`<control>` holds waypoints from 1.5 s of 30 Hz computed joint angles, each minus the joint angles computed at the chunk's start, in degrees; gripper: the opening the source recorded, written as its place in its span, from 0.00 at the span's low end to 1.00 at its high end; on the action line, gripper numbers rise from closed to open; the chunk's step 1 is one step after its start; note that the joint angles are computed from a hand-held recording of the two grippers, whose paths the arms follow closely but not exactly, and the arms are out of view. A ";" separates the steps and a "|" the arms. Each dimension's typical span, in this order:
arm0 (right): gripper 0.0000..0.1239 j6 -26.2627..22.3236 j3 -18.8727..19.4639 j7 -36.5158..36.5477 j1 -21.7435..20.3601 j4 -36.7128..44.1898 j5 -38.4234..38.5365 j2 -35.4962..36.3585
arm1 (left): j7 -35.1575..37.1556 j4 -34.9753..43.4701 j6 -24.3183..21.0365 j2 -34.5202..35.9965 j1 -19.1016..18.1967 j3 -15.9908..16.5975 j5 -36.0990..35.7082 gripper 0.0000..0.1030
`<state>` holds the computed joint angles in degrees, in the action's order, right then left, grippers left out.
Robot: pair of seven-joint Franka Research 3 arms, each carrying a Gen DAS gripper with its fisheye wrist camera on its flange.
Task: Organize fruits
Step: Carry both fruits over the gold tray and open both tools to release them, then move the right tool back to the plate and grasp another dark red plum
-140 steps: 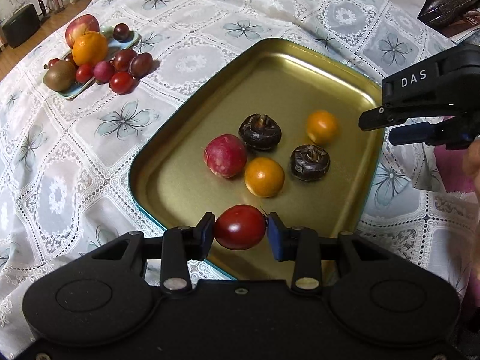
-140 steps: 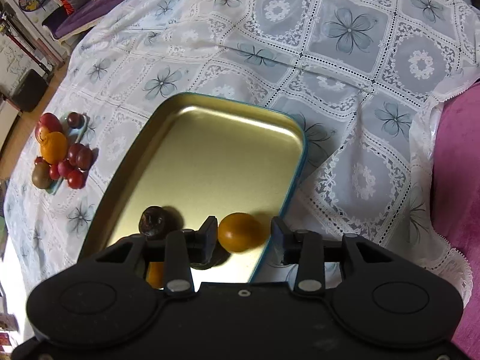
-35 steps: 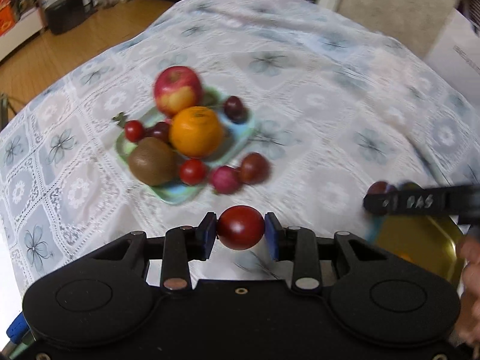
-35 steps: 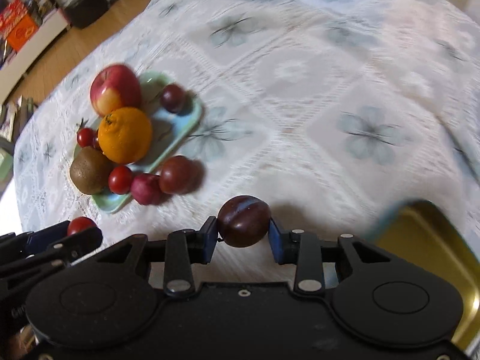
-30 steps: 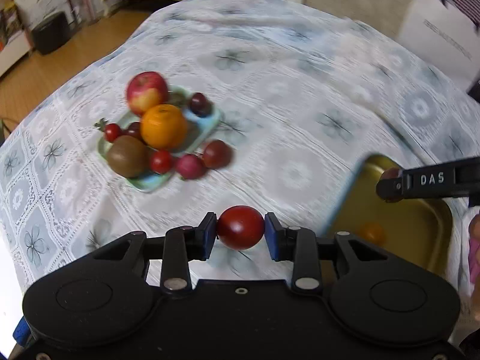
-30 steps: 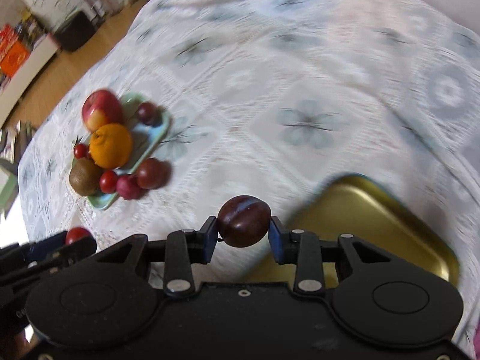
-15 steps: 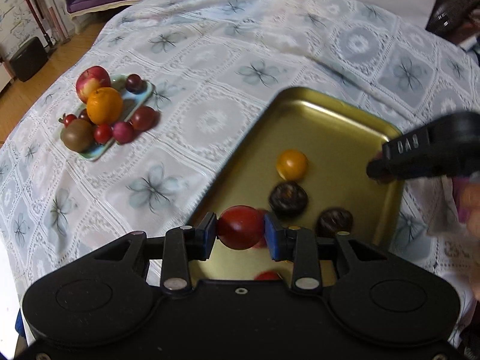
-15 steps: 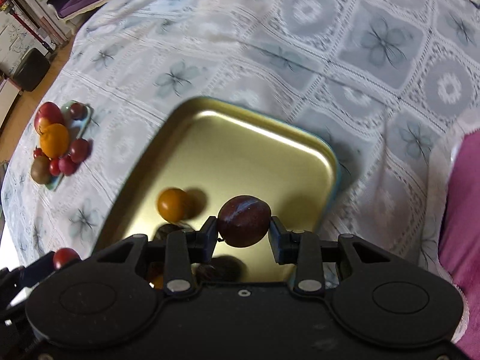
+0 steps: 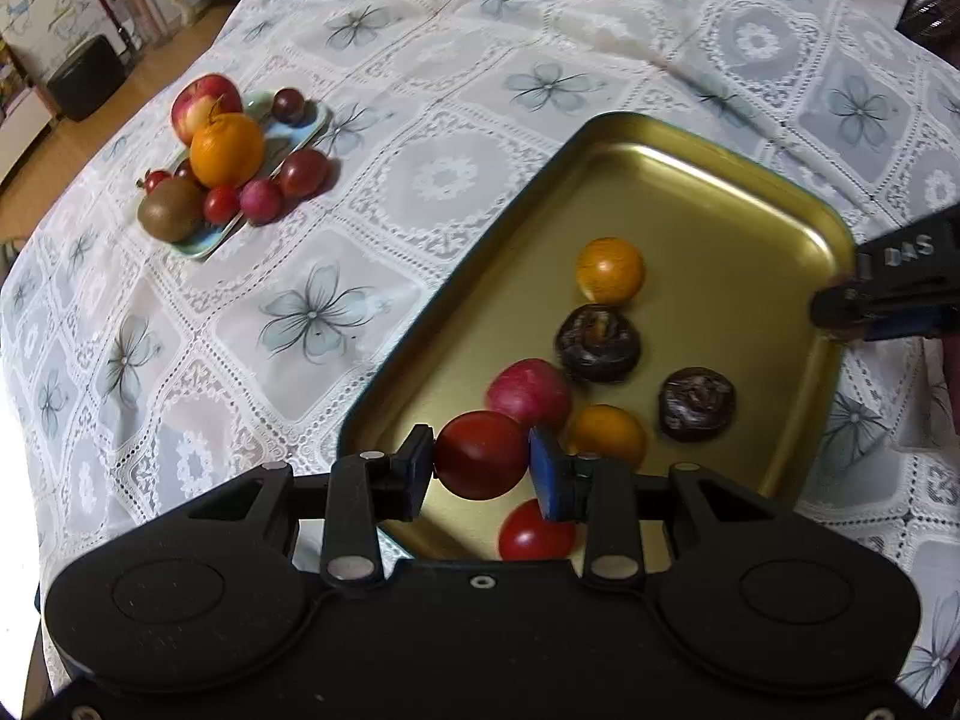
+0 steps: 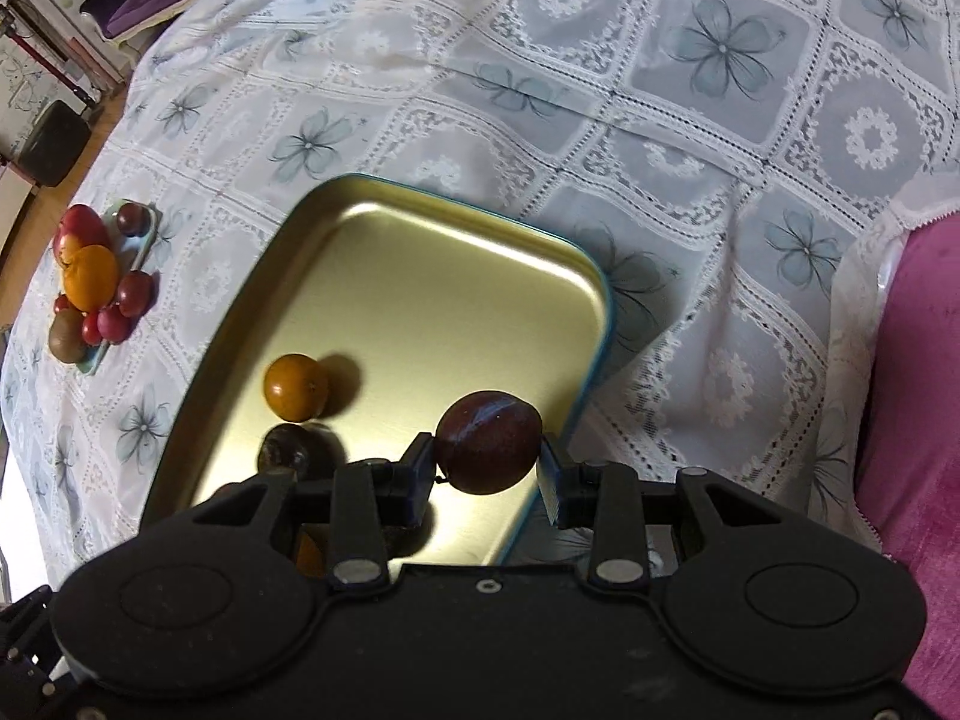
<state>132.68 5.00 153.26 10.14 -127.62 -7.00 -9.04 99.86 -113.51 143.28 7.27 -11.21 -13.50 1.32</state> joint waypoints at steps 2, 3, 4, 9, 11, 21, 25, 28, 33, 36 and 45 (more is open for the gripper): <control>0.29 -0.51 -0.06 0.29 -0.15 -0.23 -0.27 -0.20 | -1.45 1.00 -0.61 0.77 -0.15 0.38 1.62 0.42; 0.29 -0.56 -0.08 0.40 -0.22 -0.39 -0.40 -0.35 | -2.12 1.43 -0.75 1.15 -0.22 0.52 2.55 0.42; 0.30 -0.42 -0.15 0.34 -0.27 -0.60 -0.28 -0.50 | -2.53 1.88 -0.97 1.52 -0.21 0.61 3.18 0.42; 0.30 0.05 -0.19 -0.12 -0.52 -1.07 0.29 -0.73 | -3.19 3.49 -2.45 3.08 0.18 0.62 4.37 0.42; 0.30 -0.15 -0.18 -0.48 -0.48 -0.82 0.50 -0.47 | -2.97 3.36 -2.36 3.26 0.30 0.54 4.65 0.42; 0.32 -0.23 -0.38 -1.30 -0.09 -0.20 1.03 0.45 | 0.70 3.34 -1.68 3.21 1.13 -0.12 1.20 0.42; 0.32 0.97 -0.39 -1.10 -0.26 -0.95 1.07 -0.29 | 0.92 3.40 -1.81 3.26 1.20 0.04 1.18 0.42; 0.32 0.81 -0.10 -0.64 -0.40 -0.83 0.29 -0.46 | 1.09 3.58 -1.78 3.39 1.42 0.28 1.24 0.42; 0.32 0.07 0.08 -0.54 -0.22 -0.10 -0.13 0.20 | 0.48 5.27 -2.12 4.39 2.21 0.94 1.54 0.42; 0.32 -0.39 0.10 -0.93 0.11 0.73 -0.43 0.95 | -0.44 7.09 -2.19 5.63 2.56 1.53 3.04 0.42; 0.32 -2.18 0.04 -2.54 2.04 5.35 -1.12 4.61 | -0.35 19.85 -6.71 13.69 4.57 2.23 3.91 0.42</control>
<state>130.50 5.04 150.72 12.19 -122.27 -8.12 -4.43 99.51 -93.66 136.57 20.95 -6.63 -11.26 5.23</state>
